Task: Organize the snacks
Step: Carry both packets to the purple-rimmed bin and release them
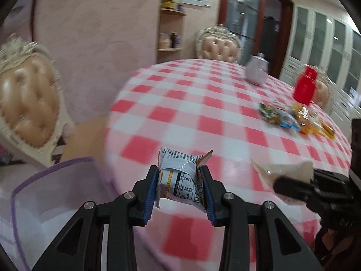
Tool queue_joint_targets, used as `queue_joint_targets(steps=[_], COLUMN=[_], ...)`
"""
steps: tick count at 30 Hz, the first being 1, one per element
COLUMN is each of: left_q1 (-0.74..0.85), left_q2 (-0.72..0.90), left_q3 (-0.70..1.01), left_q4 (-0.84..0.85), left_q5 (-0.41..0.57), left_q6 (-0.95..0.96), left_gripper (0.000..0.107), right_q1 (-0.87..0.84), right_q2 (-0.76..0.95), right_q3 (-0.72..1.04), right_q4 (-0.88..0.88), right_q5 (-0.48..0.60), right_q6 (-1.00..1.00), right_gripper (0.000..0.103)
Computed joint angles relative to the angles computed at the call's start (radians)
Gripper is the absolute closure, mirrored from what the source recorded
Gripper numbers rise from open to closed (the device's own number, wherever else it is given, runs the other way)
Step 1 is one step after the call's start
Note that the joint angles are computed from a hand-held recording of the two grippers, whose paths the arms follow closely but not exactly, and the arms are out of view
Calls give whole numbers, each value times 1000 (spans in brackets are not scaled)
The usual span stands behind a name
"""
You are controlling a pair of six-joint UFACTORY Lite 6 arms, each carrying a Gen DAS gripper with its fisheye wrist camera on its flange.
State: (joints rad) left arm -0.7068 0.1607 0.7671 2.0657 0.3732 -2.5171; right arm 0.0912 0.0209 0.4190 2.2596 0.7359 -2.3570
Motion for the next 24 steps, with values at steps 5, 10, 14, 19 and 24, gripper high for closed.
queue_joint_targets(steps=[5,10,14,19,24], left_q1=[118,241,326,365,302], left_q2=[-125,-237,-304,-310,-313], left_q3=[-142,-263,-333,-344,-302], left_q4=[31,12,-20,-180,-344], left_q5=[-1,-9,-13,33,116], left_q6=[-27,12,63,208,280], left_gripper=[69,69,68,64,23], right_q1=[206,416,557,674,643], right_q2=[45,129,192,309,238], right_q3=[50,137,206,321,261], right_q4=[93,172,215,154,190], right_q5=[-25,-62,-99,-129,-119], right_q6=[-29,-73,-117,-80,-122], right_gripper=[76,76,76,72,30])
